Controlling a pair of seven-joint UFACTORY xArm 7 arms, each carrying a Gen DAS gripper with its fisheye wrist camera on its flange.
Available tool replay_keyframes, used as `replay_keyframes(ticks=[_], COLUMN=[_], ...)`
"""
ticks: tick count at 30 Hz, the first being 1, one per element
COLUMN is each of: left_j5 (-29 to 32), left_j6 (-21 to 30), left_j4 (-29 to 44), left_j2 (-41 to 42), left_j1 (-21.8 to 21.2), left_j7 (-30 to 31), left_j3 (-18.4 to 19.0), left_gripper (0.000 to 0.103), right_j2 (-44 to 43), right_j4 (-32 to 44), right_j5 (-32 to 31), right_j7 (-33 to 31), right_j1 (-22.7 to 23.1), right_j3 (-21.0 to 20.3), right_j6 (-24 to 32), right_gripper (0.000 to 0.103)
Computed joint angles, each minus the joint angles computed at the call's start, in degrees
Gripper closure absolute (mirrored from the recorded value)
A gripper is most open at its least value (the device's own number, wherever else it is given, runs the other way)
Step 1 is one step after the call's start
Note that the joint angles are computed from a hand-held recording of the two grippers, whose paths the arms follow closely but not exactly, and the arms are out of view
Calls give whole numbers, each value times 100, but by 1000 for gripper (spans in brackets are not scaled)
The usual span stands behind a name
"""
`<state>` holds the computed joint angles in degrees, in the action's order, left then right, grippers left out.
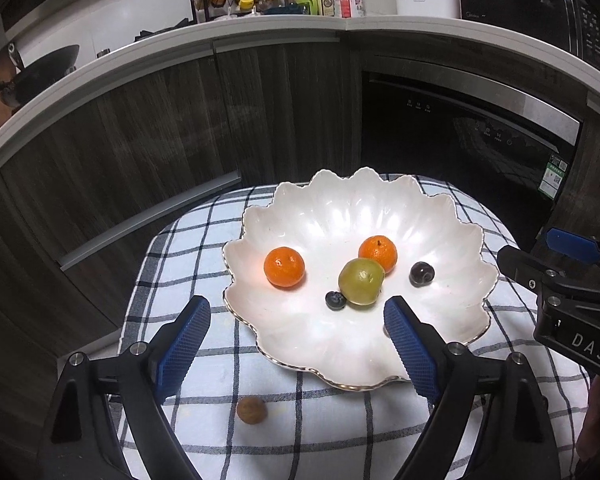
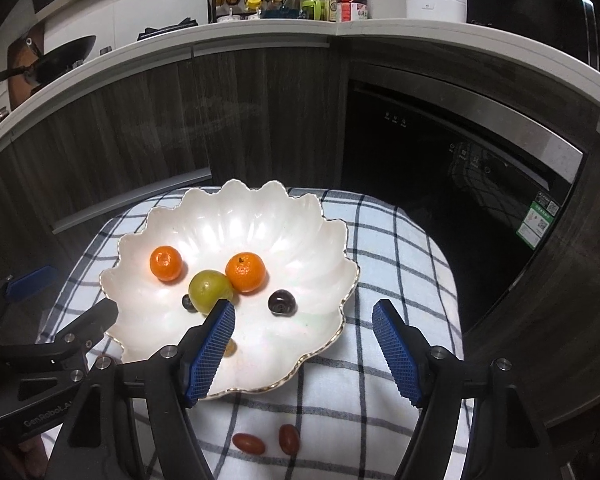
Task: Organize fruits
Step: 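Withdraw both open tools from the bowl toward the tan fruit and red grapes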
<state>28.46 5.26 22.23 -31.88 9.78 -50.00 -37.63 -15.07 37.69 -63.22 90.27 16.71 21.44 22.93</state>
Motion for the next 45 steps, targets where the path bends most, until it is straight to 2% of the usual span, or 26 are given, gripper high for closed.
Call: replay_keyframes(ticks=[12,25,37,45], left_j5=[-229,-451,-531,-499], left_j6=[245,488,638,698], left_j4=[-231,-593,-975,-1238], left_j2=[-531,-1056,-1496,-1738], left_j1=[-618,-1157,-1475,-1632], left_j7=[159,300,215,63], left_j3=[423,664,599,507], left_gripper=[14,14,14,14], right_j2=[-518,-966,-1281,-1377], right_j4=[-259,-557,-840,-966], right_j5=[390,959,1329,1306], right_j7=[-186,-410,-341,-118], right_j1=[-37,-174,-160,-142], right_j3=[200,599,993,1267], right_j6=[137,245,446,567], right_gripper=[31,31,31,31])
